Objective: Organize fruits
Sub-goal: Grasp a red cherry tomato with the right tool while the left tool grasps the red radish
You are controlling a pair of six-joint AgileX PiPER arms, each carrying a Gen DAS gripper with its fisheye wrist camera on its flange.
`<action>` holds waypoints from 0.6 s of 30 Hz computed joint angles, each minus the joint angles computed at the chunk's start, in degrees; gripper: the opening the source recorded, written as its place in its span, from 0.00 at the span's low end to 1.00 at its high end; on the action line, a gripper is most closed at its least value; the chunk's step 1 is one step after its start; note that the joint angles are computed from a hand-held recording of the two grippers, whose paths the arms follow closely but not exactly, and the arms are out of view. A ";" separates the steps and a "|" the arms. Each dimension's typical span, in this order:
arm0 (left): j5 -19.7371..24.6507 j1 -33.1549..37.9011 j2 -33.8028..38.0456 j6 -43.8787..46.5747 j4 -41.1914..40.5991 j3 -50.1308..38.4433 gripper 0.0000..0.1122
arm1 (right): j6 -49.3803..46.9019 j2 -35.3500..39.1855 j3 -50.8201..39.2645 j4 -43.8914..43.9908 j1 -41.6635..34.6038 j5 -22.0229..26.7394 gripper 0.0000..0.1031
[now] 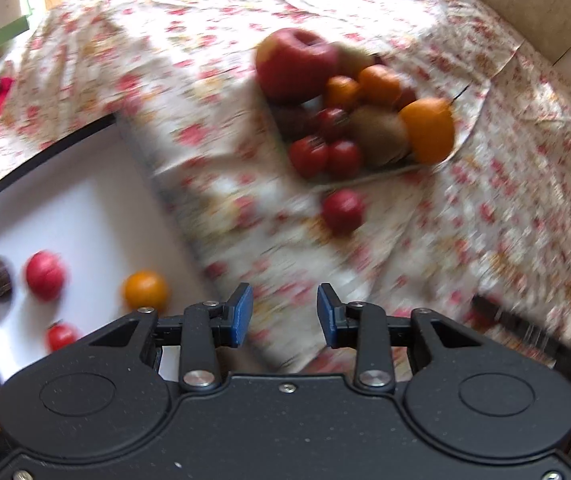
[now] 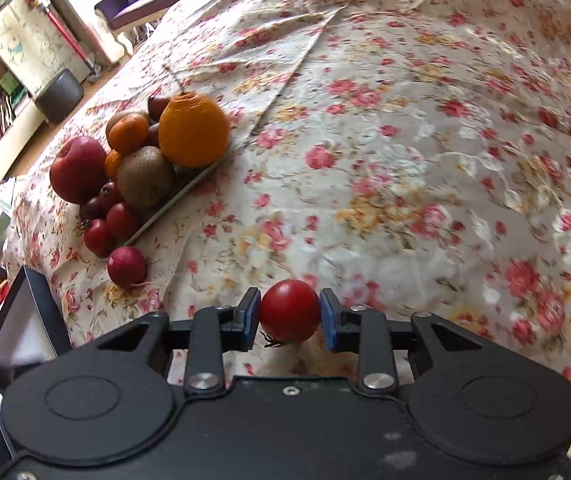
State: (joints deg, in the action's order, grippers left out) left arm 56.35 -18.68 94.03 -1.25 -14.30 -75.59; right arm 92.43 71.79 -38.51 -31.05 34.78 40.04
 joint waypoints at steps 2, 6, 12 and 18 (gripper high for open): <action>-0.45 -2.03 3.36 -2.68 -0.38 -3.28 0.39 | 1.84 -1.85 1.25 -1.14 0.55 0.73 0.31; -1.69 -5.13 9.28 -7.98 1.67 -8.81 0.39 | 0.95 -5.28 3.80 -0.47 -1.00 -1.08 0.31; -3.60 -8.01 14.52 -14.89 7.37 -13.18 0.39 | 1.28 -8.13 6.33 -1.20 -2.13 -1.85 0.31; -2.23 -11.52 18.36 -19.69 14.87 -17.01 0.40 | -1.74 -9.77 8.75 1.25 -5.49 -4.78 0.31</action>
